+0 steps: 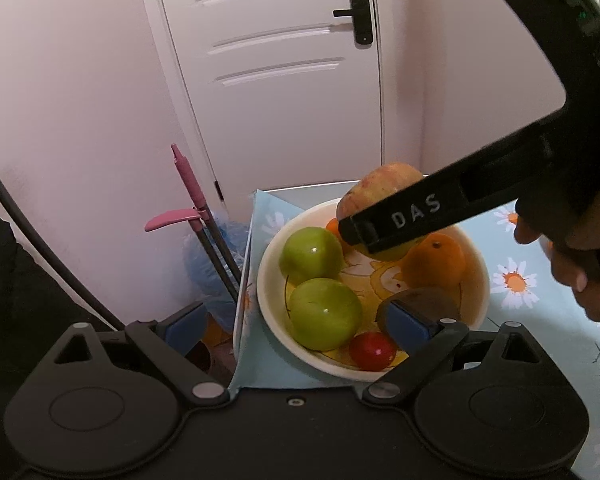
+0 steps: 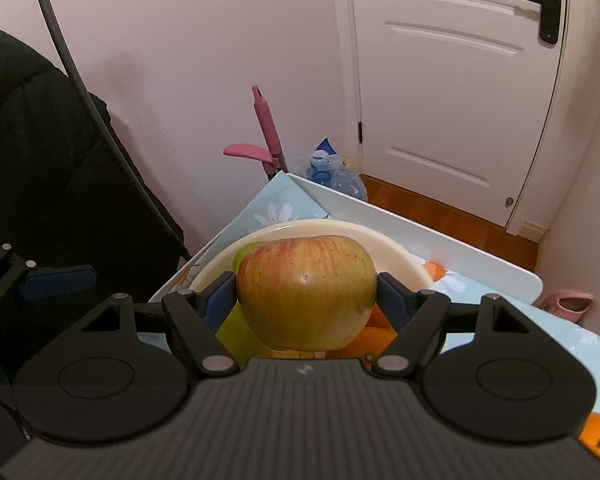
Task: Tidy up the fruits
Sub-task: 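Carry the tomato and large apple to the cream bowl and open both grippers, then move both grippers toward the last orange and cherry tomato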
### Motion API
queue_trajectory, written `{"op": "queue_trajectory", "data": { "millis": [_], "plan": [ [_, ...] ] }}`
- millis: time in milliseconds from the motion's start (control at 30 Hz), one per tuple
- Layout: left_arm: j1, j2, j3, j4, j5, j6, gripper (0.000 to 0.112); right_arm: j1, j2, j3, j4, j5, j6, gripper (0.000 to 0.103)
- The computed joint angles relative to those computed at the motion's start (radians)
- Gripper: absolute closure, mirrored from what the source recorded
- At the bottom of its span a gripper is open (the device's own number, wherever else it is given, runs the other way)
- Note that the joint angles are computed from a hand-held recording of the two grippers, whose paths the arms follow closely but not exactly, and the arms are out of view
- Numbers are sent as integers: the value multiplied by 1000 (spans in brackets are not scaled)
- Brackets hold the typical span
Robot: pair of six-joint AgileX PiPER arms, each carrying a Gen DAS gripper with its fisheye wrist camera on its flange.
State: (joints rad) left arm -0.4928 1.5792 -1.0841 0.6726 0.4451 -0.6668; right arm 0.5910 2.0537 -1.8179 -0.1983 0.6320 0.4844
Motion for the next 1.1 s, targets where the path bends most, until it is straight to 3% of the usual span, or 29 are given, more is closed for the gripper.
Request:
{"op": "queue_trajectory", "data": {
  "millis": [267, 300, 333, 467, 567, 1100],
  "plan": [
    [22, 2, 15, -8, -28, 20, 14, 7, 12, 27, -1, -51, -17, 12],
    [22, 0, 18, -8, -29, 20, 14, 10, 5, 42, -13, -69, -9, 10],
    [22, -1, 20, -7, -30, 18, 14, 15, -12, 73, -47, -101, 20, 1],
    [20, -12, 35, -16, -31, 29, 14, 30, -54, 125, -154, -130, 127, 0],
    [11, -24, 44, -7, -26, 21, 14, 27, -79, 153, -142, -120, 144, 0],
    [-26, -128, 91, 19, -25, -5, 14, 117, -298, 356, -421, -35, 478, 0]
  ]
}}
